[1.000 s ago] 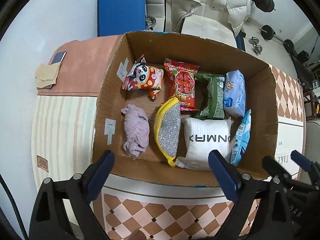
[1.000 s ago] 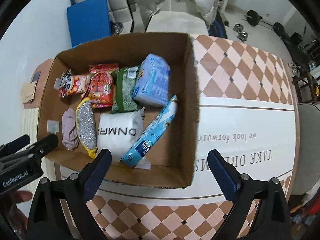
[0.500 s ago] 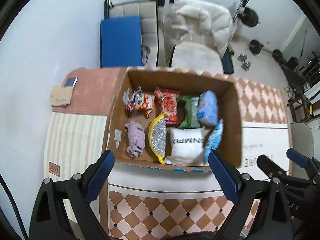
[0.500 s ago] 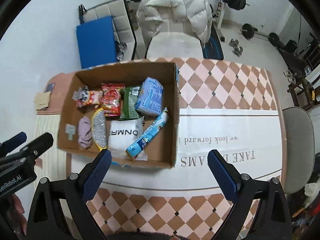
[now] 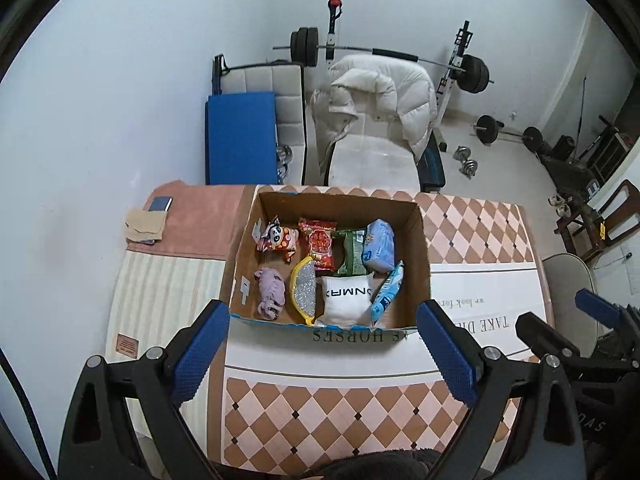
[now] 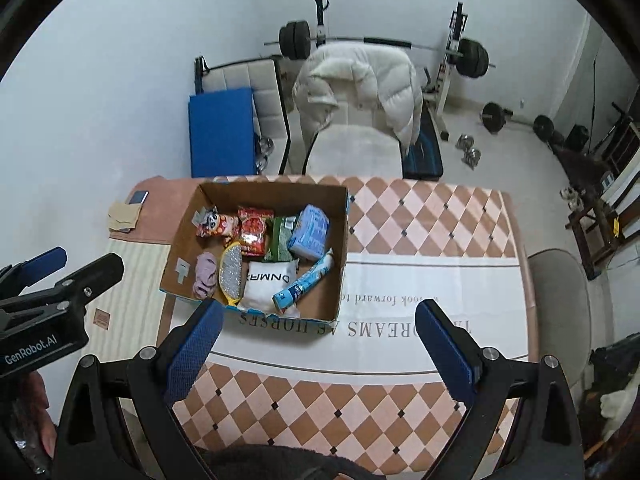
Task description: Organize soft objects
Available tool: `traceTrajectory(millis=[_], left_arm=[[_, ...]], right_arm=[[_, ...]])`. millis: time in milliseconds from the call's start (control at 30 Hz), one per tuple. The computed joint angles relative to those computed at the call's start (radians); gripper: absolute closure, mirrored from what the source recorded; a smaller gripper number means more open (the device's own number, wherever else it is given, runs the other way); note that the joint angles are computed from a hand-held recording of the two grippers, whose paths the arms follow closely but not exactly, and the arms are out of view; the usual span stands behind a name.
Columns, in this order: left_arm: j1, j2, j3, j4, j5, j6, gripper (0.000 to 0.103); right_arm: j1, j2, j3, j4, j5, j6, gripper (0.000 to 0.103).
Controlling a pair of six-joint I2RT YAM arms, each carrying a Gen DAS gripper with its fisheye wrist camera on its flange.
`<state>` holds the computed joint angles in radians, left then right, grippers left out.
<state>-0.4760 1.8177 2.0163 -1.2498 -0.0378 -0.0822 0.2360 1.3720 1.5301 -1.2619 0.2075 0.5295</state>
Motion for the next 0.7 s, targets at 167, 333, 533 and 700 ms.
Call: traceTrajectory(millis=[167, 333, 533, 700], left_arm=[[-0.014, -0.053, -0.005, -0.027, 0.01, -0.003, 0.007], [-0.022, -0.083, -0.016, -0.031, -0.001, -0.005, 0.007], [-0.017, -0.101, -0.055, -0.002, -0.003, -0.027, 0.002], [-0.02, -0.115, -0.096, 0.025, -0.028, -0.037, 0.0]], right_arm=[[0.033, -0.034, 0.063, -0.07, 0.032, 0.012, 0.004], [0.058, -0.05, 0.107, -0.114, 0.054, 0.03, 0.004], [0.06, -0.057, 0.103, -0.115, 0.102, 0.047, 0.0], [0.049, -0.06, 0.077, -0.104, 0.112, 0.048, 0.0]])
